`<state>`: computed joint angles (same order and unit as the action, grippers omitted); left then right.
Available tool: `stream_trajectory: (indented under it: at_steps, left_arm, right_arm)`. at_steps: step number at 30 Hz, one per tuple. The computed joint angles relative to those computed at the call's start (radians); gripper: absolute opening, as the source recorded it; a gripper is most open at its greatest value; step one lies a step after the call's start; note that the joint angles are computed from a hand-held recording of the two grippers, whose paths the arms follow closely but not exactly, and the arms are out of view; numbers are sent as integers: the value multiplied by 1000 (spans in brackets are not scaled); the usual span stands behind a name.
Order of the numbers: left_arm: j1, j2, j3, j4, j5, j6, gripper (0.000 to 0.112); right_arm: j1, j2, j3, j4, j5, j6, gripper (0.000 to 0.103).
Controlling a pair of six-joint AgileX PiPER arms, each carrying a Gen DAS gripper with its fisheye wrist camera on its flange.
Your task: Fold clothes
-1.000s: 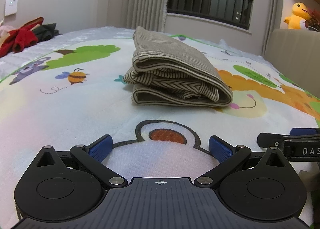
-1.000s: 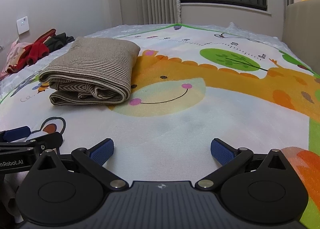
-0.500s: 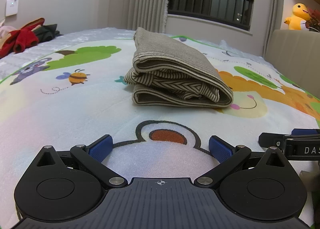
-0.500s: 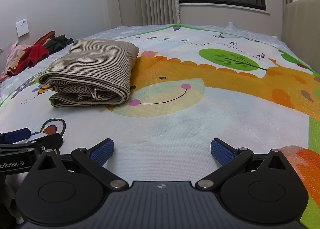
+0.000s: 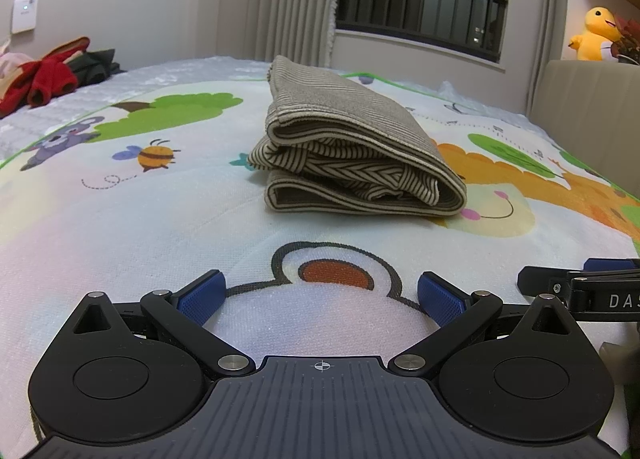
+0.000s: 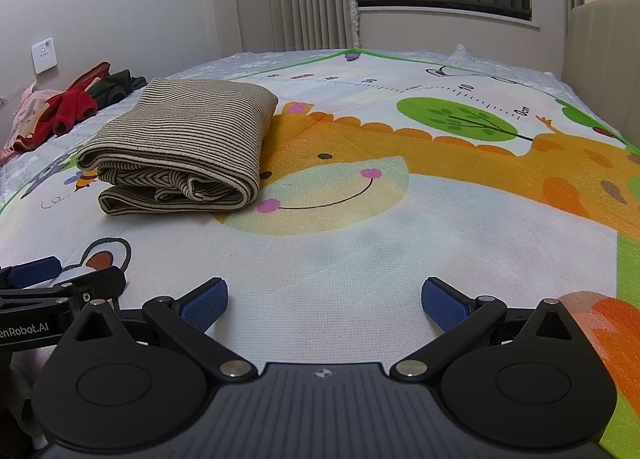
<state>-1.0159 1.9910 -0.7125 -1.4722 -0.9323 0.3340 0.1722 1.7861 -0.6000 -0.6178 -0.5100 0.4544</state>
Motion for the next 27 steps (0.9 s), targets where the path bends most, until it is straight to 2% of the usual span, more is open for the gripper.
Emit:
stream_trajectory:
  at_steps: [16,20,27]
  left_arm:
    - [0,-8,7,7,0,-9,103]
    - [11,-27,13,10,20,-3,103]
    - [38,-91,89,130,41,-132,103]
  right_arm:
    - [11,-3,7,46,3,-33,103]
    - [24,-6,1,73,30,-57,103]
    - [61,-19,-28,117,123,-92,103]
